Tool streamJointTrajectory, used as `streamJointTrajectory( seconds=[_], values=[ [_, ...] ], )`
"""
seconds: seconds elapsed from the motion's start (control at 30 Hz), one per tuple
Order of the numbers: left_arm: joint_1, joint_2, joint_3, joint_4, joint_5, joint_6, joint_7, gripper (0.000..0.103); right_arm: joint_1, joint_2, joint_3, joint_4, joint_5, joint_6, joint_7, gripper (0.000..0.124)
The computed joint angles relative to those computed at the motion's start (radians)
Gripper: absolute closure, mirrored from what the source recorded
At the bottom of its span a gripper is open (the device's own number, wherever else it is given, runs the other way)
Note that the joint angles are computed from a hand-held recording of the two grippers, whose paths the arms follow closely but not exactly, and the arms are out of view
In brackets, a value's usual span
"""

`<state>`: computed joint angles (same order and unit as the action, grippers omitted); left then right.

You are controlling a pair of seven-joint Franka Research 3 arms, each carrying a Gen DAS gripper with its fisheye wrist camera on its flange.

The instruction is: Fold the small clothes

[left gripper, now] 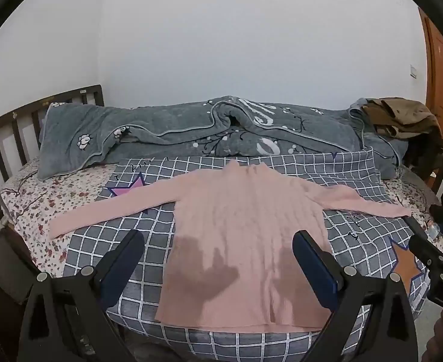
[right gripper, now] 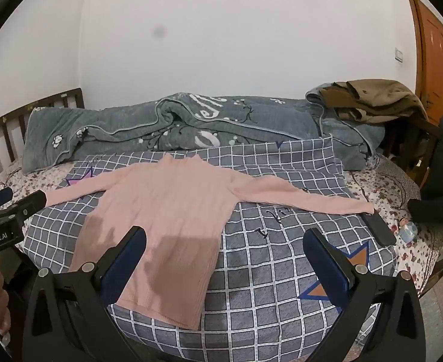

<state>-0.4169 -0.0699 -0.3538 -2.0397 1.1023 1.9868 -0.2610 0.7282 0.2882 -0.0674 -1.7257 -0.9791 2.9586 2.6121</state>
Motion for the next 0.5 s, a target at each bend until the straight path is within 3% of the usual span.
streamJointTrajectory(
  seconds=[0.5],
  values=[
    [0.005,-0.007,0.001,-0.005,-0.002,0.02,-0.009,0.003,-0.003,-0.011,-0.007,-0.012,-0.008,0.018,0.028,0.022]
  ],
)
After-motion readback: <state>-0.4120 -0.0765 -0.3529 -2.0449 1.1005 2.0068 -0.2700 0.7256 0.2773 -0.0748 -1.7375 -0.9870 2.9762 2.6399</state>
